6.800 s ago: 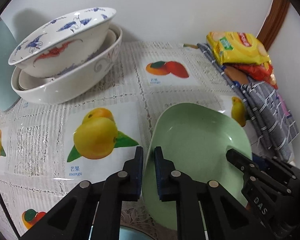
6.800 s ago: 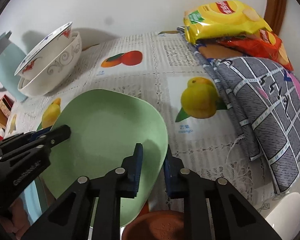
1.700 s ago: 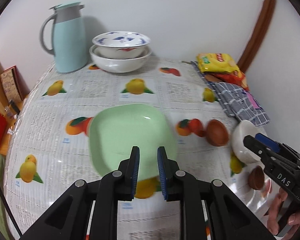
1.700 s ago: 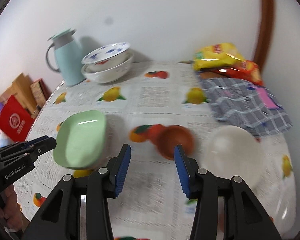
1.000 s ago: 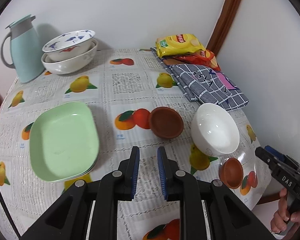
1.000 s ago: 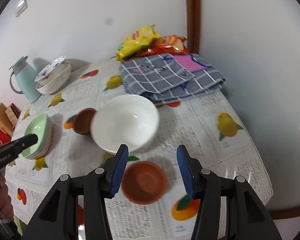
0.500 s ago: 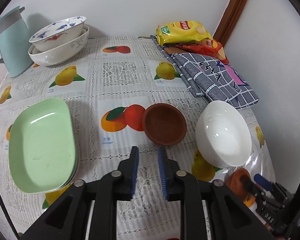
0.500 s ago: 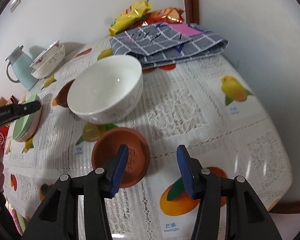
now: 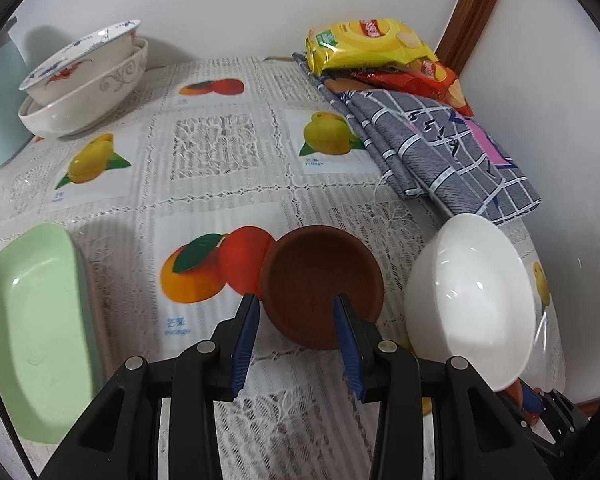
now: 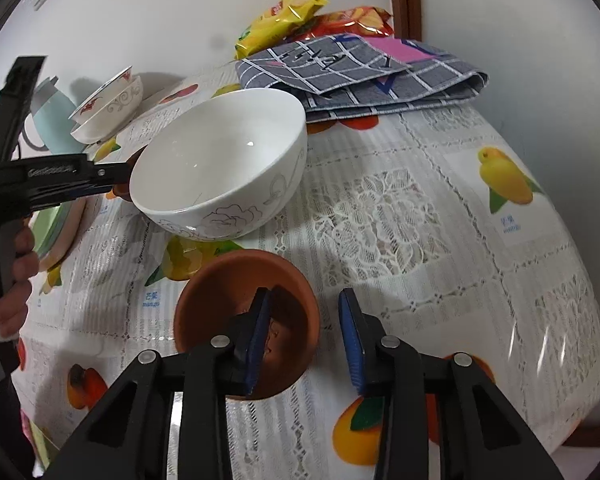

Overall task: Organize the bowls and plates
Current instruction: 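Close the left gripper on one brown clay bowl while the right gripper grasps another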

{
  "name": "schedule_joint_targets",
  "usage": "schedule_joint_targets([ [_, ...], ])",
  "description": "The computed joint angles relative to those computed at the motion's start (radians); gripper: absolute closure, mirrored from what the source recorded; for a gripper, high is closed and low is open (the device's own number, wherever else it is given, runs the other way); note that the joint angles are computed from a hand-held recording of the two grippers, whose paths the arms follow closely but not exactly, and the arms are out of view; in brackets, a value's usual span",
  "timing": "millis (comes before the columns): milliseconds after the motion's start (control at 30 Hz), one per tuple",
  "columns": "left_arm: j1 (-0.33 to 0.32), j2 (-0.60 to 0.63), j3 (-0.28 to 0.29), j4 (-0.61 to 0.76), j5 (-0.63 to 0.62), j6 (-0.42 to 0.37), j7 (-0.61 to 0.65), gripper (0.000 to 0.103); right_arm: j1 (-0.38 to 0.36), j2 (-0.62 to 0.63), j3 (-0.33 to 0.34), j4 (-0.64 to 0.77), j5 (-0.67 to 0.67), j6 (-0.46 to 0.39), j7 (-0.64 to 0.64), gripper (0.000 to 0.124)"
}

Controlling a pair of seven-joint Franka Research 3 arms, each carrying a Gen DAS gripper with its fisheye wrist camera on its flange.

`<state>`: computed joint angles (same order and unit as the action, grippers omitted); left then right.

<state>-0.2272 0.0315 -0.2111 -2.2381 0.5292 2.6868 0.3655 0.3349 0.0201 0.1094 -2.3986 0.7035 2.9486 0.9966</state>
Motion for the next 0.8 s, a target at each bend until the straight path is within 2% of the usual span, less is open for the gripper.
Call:
schedule_joint_targets([
  [133, 0.001, 0.036, 0.007, 0.025, 0.008, -0.005, -0.006, 0.066, -0.003, 0.008, 0.006, 0.011, 0.075, 0.002, -0.085, 0.1],
  [267, 0.014, 0.052, 0.015, 0.015, -0.047, 0.057, 0.022, 0.067, -0.008, 0.017, 0.01, 0.029, 0.183, -0.018, -0.186, 0.106],
  [400, 0.005, 0.064, 0.024, 0.029, -0.003, 0.046, -0.006, 0.067, -0.008, 0.02, 0.01, 0.035, 0.217, -0.02, -0.206, 0.107],
  [667, 0.001, 0.062, 0.031, 0.033, 0.047, 0.022, -0.069, 0.085, -0.002, 0.011, 0.012, 0.024, 0.226, 0.001, -0.193, 0.112],
  [800, 0.007, 0.046, 0.027, 0.015, 0.027, 0.032, -0.076, 0.09, 0.0, 0.004, 0.009, 0.02, 0.246, -0.006, -0.2, 0.113],
])
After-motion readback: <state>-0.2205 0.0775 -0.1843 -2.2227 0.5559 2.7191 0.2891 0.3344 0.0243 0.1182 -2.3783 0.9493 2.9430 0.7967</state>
